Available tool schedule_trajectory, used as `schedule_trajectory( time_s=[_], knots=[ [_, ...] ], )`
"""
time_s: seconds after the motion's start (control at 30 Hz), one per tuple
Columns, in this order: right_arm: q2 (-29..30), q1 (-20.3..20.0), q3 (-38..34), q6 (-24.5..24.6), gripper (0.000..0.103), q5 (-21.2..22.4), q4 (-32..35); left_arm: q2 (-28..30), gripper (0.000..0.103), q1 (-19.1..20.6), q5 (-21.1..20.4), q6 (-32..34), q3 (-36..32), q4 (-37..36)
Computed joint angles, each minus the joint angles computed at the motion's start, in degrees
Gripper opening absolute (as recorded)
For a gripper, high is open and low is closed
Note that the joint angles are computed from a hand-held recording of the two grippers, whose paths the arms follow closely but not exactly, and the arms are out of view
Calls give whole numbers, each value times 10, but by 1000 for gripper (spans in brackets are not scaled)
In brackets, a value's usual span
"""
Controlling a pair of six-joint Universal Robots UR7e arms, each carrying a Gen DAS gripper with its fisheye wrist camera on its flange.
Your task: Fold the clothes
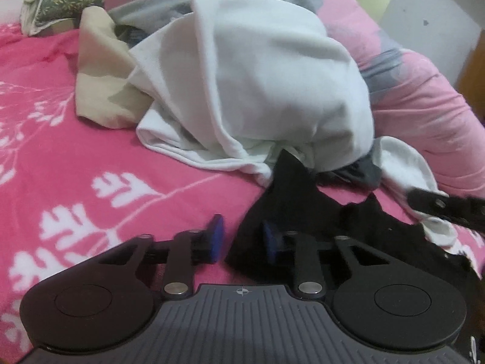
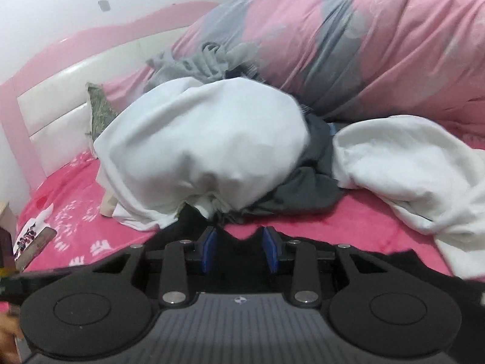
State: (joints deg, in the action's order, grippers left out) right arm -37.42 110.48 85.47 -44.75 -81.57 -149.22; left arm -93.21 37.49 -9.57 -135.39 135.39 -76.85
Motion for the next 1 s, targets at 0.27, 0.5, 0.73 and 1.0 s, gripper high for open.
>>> schedule_trajectory(
  time_s=[0.27, 0.5, 0.73, 1.0],
  knots=[
    [96, 60, -82, 0, 29, -100, 61, 9, 4, -8, -7, -99, -15, 95],
    [133, 82, -76, -26, 0, -110, -10, 42, 3, -28, -38, -277, -52, 265],
    [137, 78, -50, -54, 0, -83, -62, 27, 6, -28, -54, -271, -42, 235],
    [41, 40, -42, 13, 4, -30, -35, 39, 21, -43, -70, -358, -58, 315]
  ],
)
